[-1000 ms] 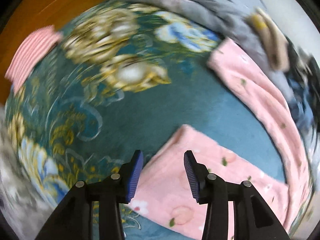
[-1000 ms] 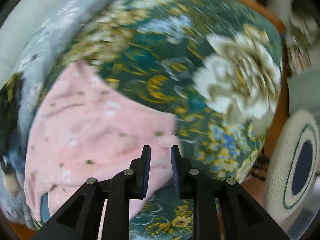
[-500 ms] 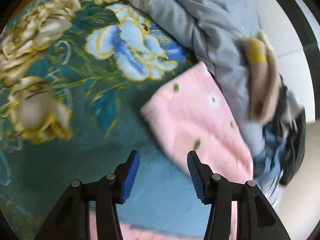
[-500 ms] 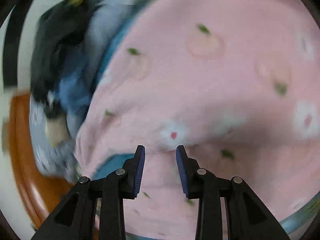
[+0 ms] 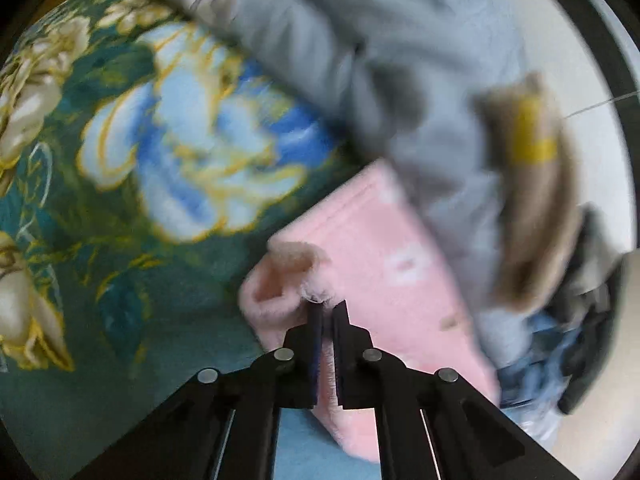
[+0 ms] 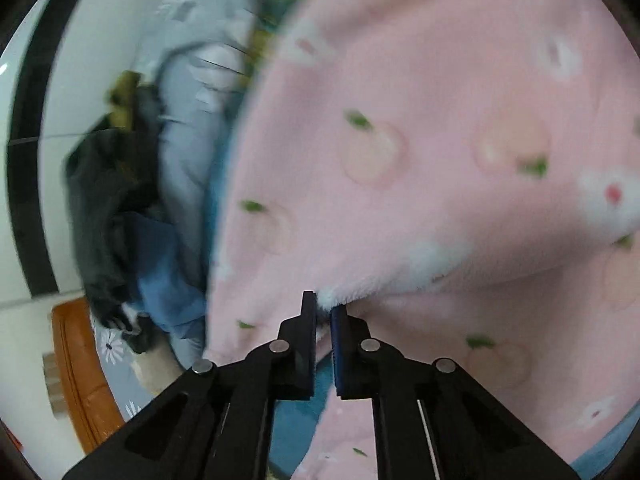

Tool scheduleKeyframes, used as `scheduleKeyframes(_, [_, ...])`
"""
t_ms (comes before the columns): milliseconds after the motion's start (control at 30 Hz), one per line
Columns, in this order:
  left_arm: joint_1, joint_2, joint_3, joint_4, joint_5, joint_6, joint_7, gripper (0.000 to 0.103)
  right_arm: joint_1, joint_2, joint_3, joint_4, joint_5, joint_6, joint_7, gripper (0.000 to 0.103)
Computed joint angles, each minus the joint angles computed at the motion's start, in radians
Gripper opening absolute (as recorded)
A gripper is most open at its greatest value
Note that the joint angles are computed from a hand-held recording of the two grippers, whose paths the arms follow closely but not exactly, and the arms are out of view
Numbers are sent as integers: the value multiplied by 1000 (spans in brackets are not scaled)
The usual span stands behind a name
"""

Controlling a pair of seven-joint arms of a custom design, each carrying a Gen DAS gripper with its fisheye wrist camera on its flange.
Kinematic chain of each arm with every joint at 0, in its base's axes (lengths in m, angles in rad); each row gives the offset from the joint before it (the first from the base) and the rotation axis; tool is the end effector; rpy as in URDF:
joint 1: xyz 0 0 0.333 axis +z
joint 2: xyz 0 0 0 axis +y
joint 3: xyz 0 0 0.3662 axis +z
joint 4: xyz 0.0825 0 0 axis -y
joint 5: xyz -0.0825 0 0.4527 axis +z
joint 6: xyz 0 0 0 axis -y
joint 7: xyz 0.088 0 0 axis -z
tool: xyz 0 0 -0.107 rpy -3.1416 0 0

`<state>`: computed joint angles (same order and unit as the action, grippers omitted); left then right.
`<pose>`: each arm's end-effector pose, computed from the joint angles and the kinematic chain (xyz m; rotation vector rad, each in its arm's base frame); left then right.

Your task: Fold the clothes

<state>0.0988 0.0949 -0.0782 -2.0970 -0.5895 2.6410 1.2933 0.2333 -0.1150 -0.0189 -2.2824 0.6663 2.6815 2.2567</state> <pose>0.6557 0.0288 0.4317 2.7186 -1.1695 0.8903 0.5770 0.1056 0.4647 -0.7095 2.4132 0.3321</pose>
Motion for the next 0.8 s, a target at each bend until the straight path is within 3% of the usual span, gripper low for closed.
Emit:
scheduleKeyframes(67, [8,-44,-13,-22,-129,74,103,4,-9,-42,1,-9,-67,0,0,6])
scheduleKeyframes(133, [4,-80,-4,-56,-133,96,115,4,-9,-64,-5,-22,-110,-24,-9,5])
scheduleKeyframes(267, [12,-67,25,-88,105,-49,-40,4,-7,-43,-13,-24,-143,-161,18,5])
scheduleKeyframes(500, [16,-58,29,-91,195,-80,-69,5,-23,-9,-2,16,-205,-225,10,6])
scheduleKeyframes(633, [16,-39,22,-41,172,-155,-2,9,-26,-24,-6,21,-167,-234,-36,10])
scheduleKeyframes(667, [14,-45,20,-38,175,-167,14,18,-25,-31,-8,26,-161,-243,-53,21])
scheduleKeyframes(700, [12,-54,18,-36,178,-180,33,36,-24,-38,-10,32,-155,-252,-70,33])
scheduleKeyframes(767, [5,-77,15,-42,194,-187,42,59,-24,-48,-15,48,-148,-273,-102,38])
scheduleKeyframes(800, [2,-92,14,-48,202,-188,47,59,-28,-50,-20,62,-154,-288,-117,38])
